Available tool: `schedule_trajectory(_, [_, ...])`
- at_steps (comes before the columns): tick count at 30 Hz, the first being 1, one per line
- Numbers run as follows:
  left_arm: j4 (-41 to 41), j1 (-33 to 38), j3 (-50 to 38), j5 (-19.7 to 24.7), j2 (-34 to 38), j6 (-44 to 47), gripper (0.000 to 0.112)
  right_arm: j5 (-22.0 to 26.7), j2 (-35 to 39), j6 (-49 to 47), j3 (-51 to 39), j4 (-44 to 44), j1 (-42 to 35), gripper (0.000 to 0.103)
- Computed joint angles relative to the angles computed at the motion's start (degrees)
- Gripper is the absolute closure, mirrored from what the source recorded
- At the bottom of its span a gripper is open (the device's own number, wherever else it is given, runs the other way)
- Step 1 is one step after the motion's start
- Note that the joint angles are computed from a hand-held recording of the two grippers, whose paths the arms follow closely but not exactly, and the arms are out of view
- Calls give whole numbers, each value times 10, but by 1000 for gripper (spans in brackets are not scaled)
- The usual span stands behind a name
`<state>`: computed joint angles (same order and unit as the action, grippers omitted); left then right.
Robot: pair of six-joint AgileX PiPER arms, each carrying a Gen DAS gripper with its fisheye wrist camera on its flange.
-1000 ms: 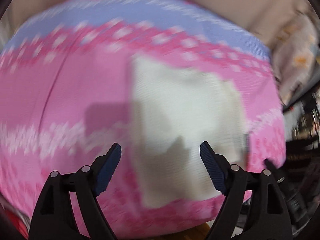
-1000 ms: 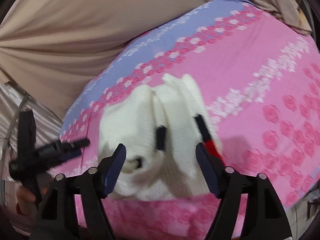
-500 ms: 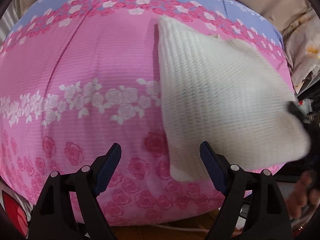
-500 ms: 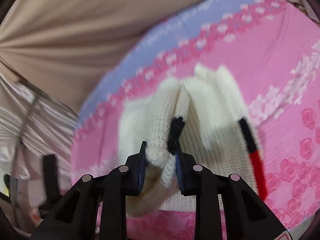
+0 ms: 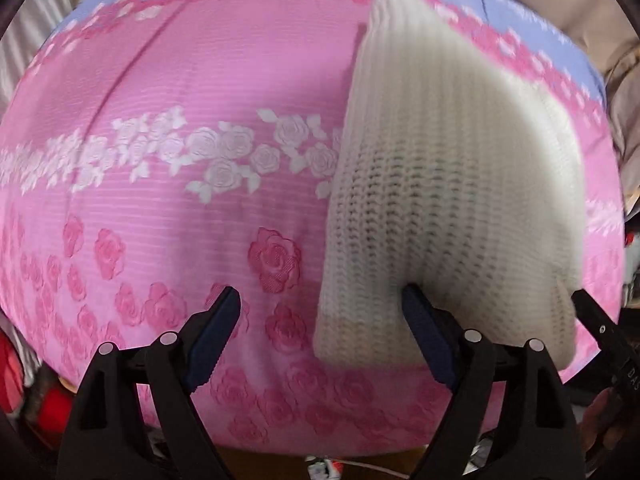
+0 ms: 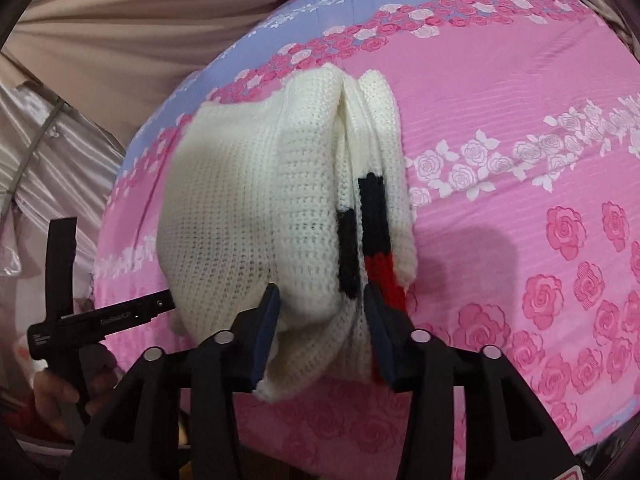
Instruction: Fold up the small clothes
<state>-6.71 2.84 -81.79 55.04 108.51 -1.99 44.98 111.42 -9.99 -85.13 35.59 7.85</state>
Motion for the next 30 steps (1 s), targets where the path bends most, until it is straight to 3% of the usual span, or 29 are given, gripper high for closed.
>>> schedule_trajectory(2, [-38,15,3,8,-15,57,32,-18,-12,29,5,-7,6,44])
schedule_trajectory(7, [-55,45,-31,36,-24,134,32,-70,7,123,-8,-30,33,43])
schedule_trajectory(10, [-64,63,-61,44,-20,128,32,-58,53,159,-53,-46,47,43])
schedule_trajectory(11, [-58,63,-61,38,-24,113,32,-47,62,154,-64,-45,47,48])
schedule_trajectory(12, [-46,60,-56,26,-33,89,32,-26,74,155,-87,-63,49,78])
schedule_trajectory(14, [-27,57,-48,17,-45,47,32,-2,70,100,-107,-33,39,84])
schedule_trajectory(15, [-20,59,-42,14,-56,18,32,-21,39,46,-84,14,29,85])
schedule_trajectory(17, [-18,61,-25,2,-74,-18,32,-25,-12,-43,-66,85,7,85])
schedule_trajectory(19, [-10,61,-13,3,-83,-56,31,-24,-29,-68,-60,91,-8,84])
schedule_trajectory(22, [-26,61,8,11,-90,-61,31,68,72,4,-133,-12,-21,82])
schedule_trajectory(24, [-24,54,14,20,-91,-45,31,98,99,44,-132,-29,-30,79])
schedule_trajectory(30, [-70,59,73,-3,-98,83,31,-44,-84,104,77,16,-8,58])
